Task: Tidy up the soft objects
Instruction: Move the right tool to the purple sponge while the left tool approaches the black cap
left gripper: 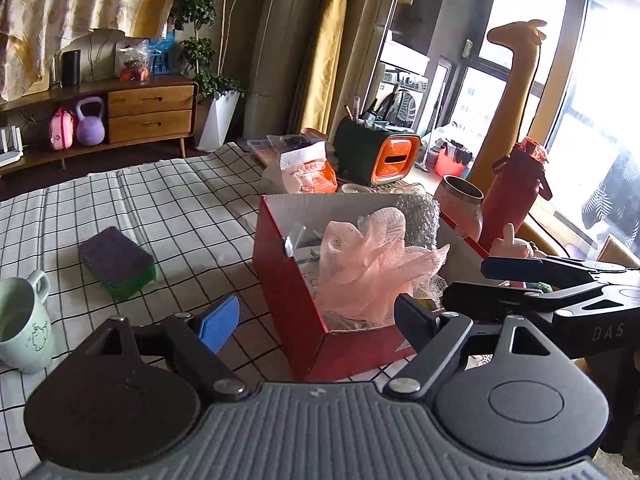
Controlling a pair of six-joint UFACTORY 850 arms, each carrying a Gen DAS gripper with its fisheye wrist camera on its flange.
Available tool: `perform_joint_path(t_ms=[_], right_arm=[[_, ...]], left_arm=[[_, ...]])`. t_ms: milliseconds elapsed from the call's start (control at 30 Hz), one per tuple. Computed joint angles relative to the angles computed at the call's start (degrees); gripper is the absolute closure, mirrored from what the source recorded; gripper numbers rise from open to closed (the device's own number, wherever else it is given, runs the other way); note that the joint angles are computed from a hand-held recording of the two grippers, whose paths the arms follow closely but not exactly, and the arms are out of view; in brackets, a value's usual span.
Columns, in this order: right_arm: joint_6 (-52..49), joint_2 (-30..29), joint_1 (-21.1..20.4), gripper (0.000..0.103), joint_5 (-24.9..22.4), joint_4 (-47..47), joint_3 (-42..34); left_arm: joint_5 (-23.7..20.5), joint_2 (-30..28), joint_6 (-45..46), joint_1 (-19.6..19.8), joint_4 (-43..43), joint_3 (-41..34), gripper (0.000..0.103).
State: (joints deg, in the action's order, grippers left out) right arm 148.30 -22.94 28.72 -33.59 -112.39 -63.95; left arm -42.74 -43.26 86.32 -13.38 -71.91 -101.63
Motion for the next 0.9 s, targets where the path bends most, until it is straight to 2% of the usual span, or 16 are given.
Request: perform_joint_path(t_ms=[133,367,500,700,833,900], right_arm=[[-0.9,-1.6,1.0,0.001,0.5,-0.3,-2.4],[-3.0,-4.8,2.4,0.001,3.0,-0.5,-7.2],[-5.0,-7.2,2.7,0.001,5.1,0.2,-10.6],[-11.1,-11.2,3.1,0.001,7.6,3.8,-16.5],[-14.4,-14.0,2.8,0.001,9.6,5.6,-20.6],[-16.7,-15.6,2.6,0.001,10.7,7.1,-23.0]], left_arm=[[0.6,1.1,1.6,2.0,-1.4,1.7,0.002],[0.6,1.3,0.8,6.4,-1.5,2.0,0.001],[2.6,1.2,2.4,8.6,-3.4,2.0,0.001],[7.9,1.0,4.6,11.2,-8.6,2.2,0.000],[7.9,-0.4,2.7,12.5,-6.5,0.1,0.000],[10.0,-0.6,3.7,12.8,-7.3,0.1,0.000]])
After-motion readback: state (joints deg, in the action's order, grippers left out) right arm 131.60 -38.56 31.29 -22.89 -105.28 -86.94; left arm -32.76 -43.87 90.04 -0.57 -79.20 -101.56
